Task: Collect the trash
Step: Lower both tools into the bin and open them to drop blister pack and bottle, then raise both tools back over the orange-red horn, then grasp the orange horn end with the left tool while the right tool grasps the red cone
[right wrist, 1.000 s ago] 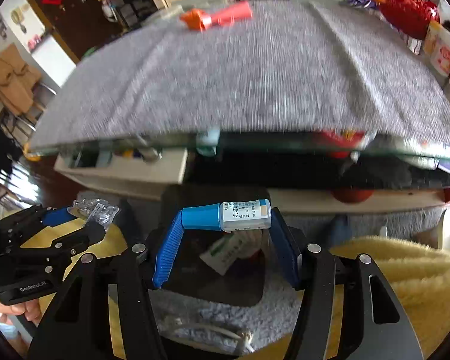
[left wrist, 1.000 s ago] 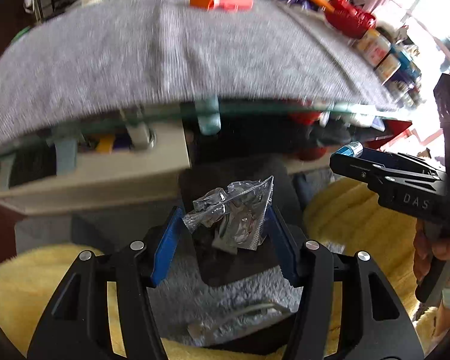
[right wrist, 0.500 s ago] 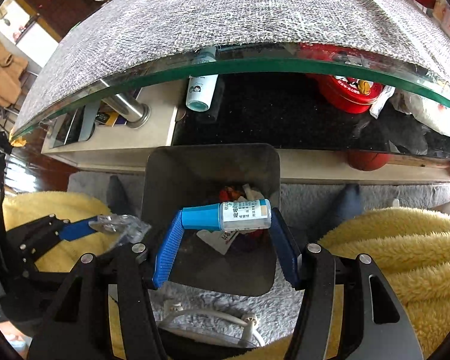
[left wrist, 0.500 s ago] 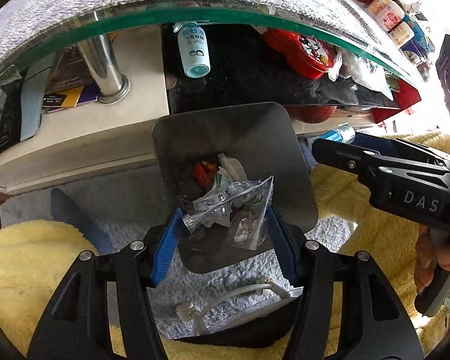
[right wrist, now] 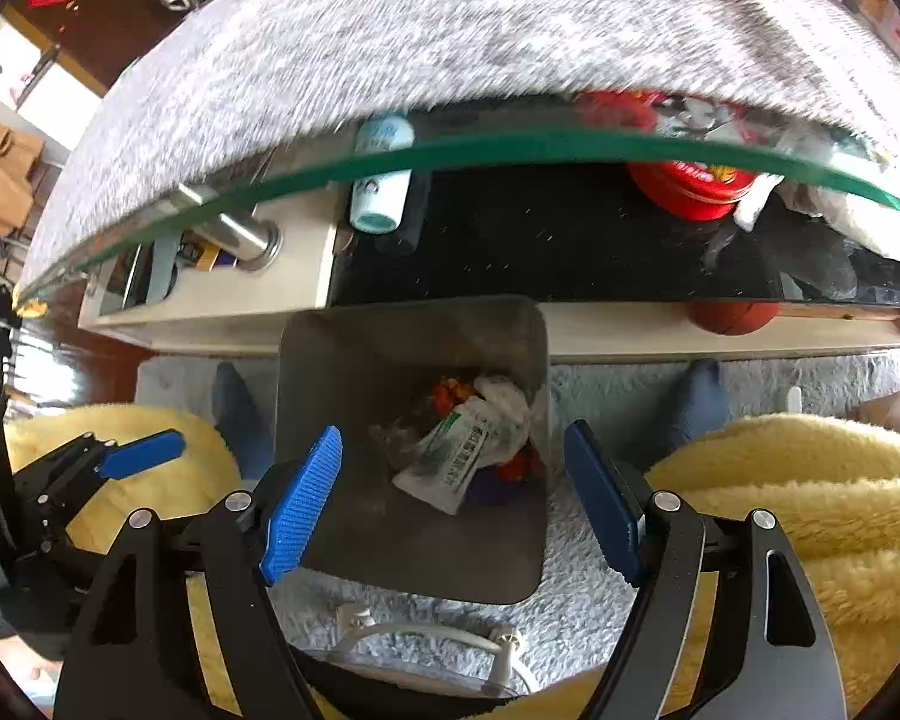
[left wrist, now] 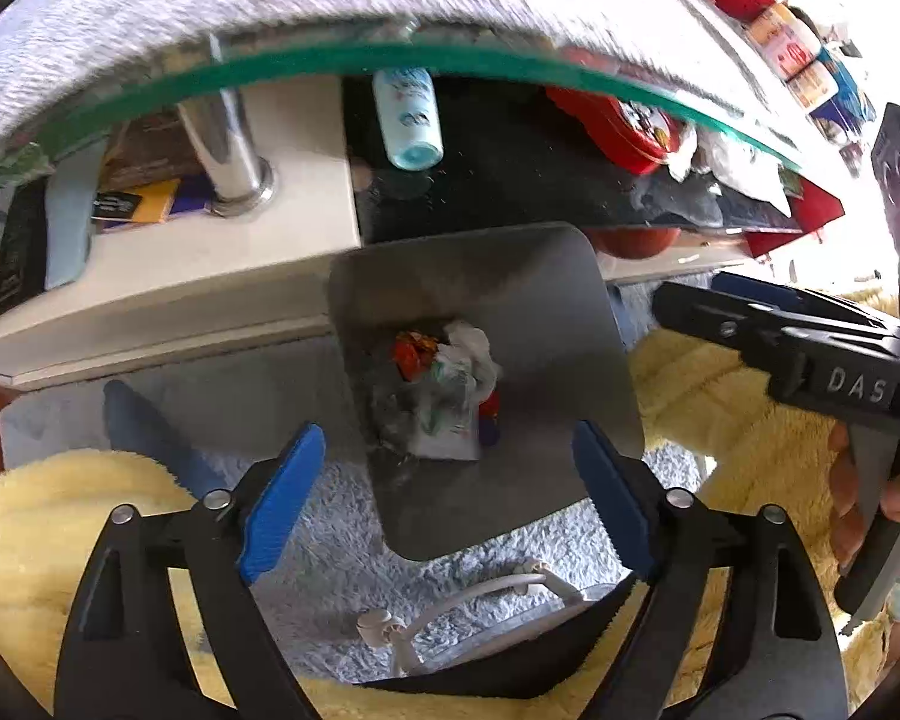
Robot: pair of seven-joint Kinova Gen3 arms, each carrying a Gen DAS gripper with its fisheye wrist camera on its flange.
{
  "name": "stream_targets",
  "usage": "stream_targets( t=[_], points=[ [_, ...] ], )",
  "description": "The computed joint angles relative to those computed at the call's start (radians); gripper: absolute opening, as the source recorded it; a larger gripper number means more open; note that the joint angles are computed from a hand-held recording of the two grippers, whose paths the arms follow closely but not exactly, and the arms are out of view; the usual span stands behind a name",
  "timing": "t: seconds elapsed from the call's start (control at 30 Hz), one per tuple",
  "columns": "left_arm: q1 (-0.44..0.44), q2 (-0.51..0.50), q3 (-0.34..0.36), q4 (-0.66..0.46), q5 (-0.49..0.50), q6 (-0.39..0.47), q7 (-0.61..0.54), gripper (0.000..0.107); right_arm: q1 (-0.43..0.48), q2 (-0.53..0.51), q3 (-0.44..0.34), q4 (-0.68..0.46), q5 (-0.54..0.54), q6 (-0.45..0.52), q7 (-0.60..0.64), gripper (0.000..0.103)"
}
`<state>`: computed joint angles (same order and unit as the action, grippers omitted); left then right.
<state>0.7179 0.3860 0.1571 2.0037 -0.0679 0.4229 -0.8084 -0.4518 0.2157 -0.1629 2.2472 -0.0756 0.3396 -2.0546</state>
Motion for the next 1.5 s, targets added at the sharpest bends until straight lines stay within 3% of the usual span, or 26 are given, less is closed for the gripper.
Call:
stream_targets(
  t=[0.1, 0.27, 0.53, 0.87, 1.17, 1.5],
  points=[
    [0.025, -0.036, -0.036, 0.001, -0.044, 0.026, 0.038, 0.087, -0.027, -0.043, 0.044, 0.003, 0.062, 0.015, -0.059, 0.086],
    [0.049, -0.114, -0.074, -0.009, -0.175, 0.080, 0.141, 0.091, 0.023, -0.113, 0.052, -0.003, 0.089, 0.033, -0.084, 0.095],
    [-0.054, -0.167, -0.028, -0.065, -0.263, 0.126, 0.153, 0.092, 0.080, -0.135, 0.054, -0.101, 0.169, 0.084, -0.104, 0.095],
    [-0.138, -0.085, -0.026, -0.244, -0.265, 0.198, 0.006, 0.092, 0.064, -0.009, 0.078, -0.326, 0.268, 0.134, -0.109, 0.095],
    [-0.192, 0.019, -0.054, -0.415, -0.196, 0.231, -0.134, 0.092, 0.110, 0.156, 0.082, -0.542, 0.168, 0.139, 0.024, 0.094],
    [-0.224, 0.177, -0.067, -0.660, -0.127, 0.265, -0.285, 0.082, 0.075, 0.267, 0.157, -0.700, 0.183, 0.187, 0.006, 0.088]
  ],
)
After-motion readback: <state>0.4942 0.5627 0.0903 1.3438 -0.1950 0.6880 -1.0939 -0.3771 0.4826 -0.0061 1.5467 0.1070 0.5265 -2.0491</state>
